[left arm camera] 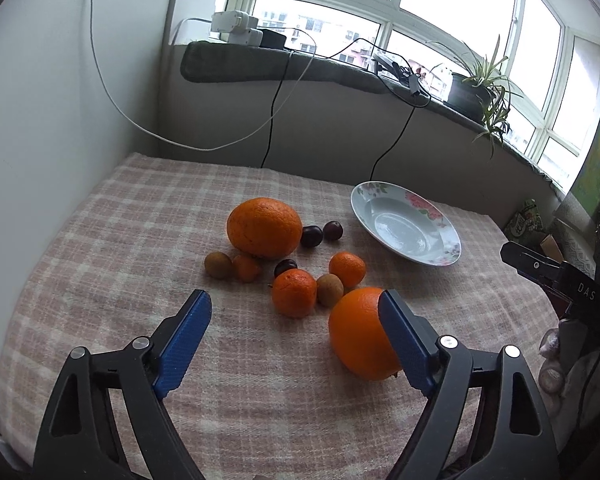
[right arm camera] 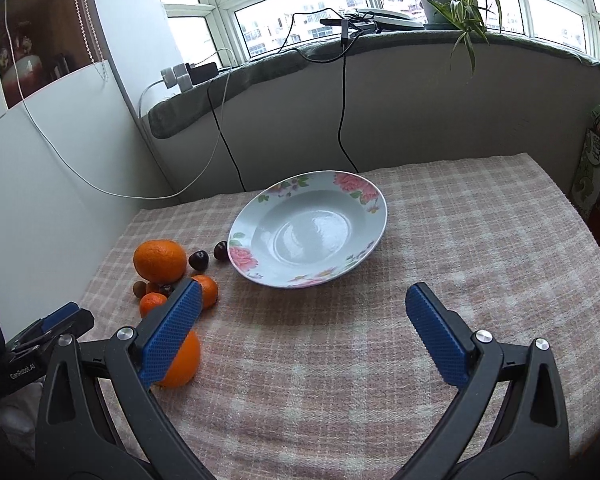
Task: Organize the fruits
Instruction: 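Move the right gripper to the large orange and close around it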
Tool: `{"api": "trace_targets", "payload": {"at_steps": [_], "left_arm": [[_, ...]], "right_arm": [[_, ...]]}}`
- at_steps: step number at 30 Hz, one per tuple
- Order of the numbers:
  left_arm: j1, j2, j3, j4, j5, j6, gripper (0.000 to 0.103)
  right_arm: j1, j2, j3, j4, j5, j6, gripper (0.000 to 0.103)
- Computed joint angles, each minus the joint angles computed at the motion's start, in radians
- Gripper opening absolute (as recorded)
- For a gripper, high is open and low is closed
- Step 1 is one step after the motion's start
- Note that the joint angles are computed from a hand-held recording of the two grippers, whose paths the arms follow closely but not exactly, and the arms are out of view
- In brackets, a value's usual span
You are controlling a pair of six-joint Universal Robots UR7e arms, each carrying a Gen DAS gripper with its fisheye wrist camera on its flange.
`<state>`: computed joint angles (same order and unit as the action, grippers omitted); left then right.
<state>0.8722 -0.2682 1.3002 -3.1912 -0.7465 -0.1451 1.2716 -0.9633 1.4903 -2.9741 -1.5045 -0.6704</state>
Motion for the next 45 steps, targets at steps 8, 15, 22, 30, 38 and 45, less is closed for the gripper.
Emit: {"api": "trace_targets", "payload": {"at_steps": [8, 15, 22, 30, 38, 45], "left_arm": [[0.019, -0.007, 0.016, 0.046, -0.138, -0.045, 0.072], [0.03, 0.0, 0.013, 0.093, -0.237, -0.056, 0.066], [0.036, 0.012, 0.001, 0.122, -0.277, -0.055, 0.066], [0.042, 0.012, -0.002, 0.133, -0.292, -0.042, 0.062], [0.052, 0.019, -0.017, 0.151, -0.306, -0.03, 0.057], [0.059, 0.023, -0.026, 0.157, -0.324, -0.019, 0.056]], "right_arm": [[-0.01, 0.01, -0.058, 0.235, 0.077, 0.022, 0.094], [-0.012, 0.034, -0.129, 0.476, 0.142, 0.021, 0.087], [0.005, 0.07, -0.185, 0.637, 0.148, -0.011, 0.083], [0.025, 0.114, -0.244, 0.749, 0.111, -0.027, 0.078], [0.037, 0.164, -0.318, 0.843, 0.079, -0.026, 0.075], [0.036, 0.193, -0.36, 0.902, 0.066, -0.009, 0.07]]}}
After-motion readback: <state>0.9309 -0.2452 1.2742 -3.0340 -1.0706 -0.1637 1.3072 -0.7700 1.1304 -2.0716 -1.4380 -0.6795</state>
